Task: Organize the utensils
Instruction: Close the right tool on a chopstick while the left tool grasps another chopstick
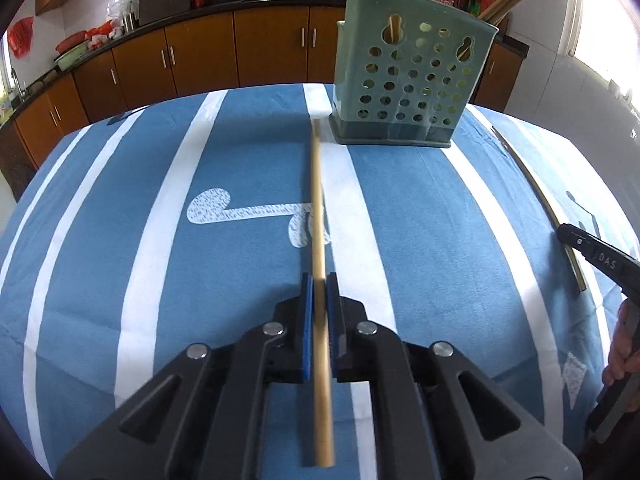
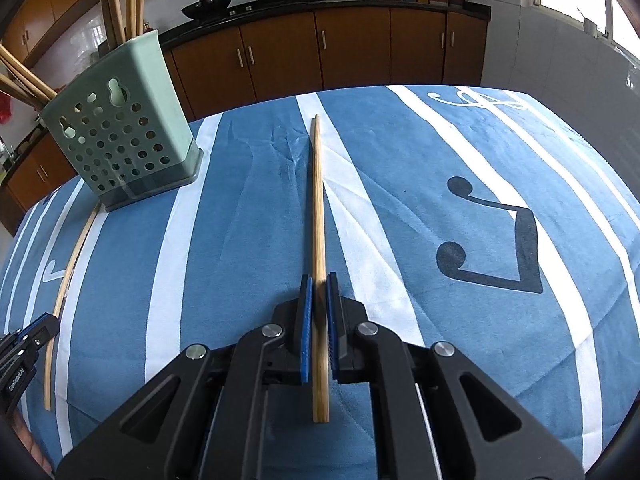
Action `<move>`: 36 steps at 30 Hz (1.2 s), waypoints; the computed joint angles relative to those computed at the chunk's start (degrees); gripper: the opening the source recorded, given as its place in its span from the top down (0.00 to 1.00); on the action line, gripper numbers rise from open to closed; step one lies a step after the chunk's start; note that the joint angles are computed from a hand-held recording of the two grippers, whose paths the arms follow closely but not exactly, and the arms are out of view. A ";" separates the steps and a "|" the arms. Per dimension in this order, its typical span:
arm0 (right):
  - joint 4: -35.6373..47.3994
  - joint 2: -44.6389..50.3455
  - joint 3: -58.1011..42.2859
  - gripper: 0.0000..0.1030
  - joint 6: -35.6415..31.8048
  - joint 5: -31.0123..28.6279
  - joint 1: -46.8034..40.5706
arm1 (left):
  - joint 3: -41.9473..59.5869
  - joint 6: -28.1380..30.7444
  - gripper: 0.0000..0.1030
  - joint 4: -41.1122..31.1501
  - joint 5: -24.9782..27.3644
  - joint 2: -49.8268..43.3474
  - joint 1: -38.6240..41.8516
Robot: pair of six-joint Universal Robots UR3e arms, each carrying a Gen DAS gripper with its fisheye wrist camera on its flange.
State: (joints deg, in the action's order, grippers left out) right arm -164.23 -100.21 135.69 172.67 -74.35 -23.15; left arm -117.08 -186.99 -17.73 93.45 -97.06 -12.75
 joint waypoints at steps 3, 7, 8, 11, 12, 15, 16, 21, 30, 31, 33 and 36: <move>0.64 -0.24 -0.12 0.92 -0.67 0.89 0.20 | 0.19 0.38 0.92 -0.04 1.01 -0.14 1.32; 0.79 0.11 -0.45 0.92 -1.59 1.95 1.33 | -0.37 0.81 0.92 -0.53 0.57 0.89 5.39; 0.62 0.42 -0.65 0.92 -1.84 1.96 1.74 | -0.49 1.03 0.92 -0.50 0.39 1.01 6.48; -0.08 1.61 -1.56 0.92 -2.46 1.13 3.97 | -0.64 1.73 0.92 0.02 -0.29 0.94 8.66; -0.14 1.91 -1.82 0.92 -2.53 0.92 4.38 | -0.64 1.83 0.92 0.28 -0.33 0.81 8.89; -0.54 2.87 -2.63 0.92 -2.47 -0.53 5.71 | -0.79 1.93 0.90 0.96 -0.48 0.62 9.13; -0.60 3.07 -2.79 0.92 -2.44 -0.77 5.87 | -0.76 1.89 0.89 0.94 -0.56 0.66 9.09; -0.77 3.54 -3.16 0.92 -2.65 -1.46 6.14 | -0.30 2.21 0.80 0.95 -0.67 0.19 8.30; -1.20 3.88 -3.34 0.92 -2.50 -2.40 6.85 | -0.59 2.55 0.78 1.07 -1.36 0.38 8.41; -1.18 3.87 -3.32 0.92 -2.51 -2.30 6.78 | -0.71 2.57 0.78 1.13 -1.64 0.47 8.60; -1.13 3.73 -3.15 0.92 -2.55 -1.93 6.50 | -1.09 2.68 0.78 1.30 -2.28 0.76 9.07; -1.04 3.65 -3.02 0.91 -2.54 -1.36 6.10 | -1.49 2.81 0.78 1.45 -3.09 1.08 9.69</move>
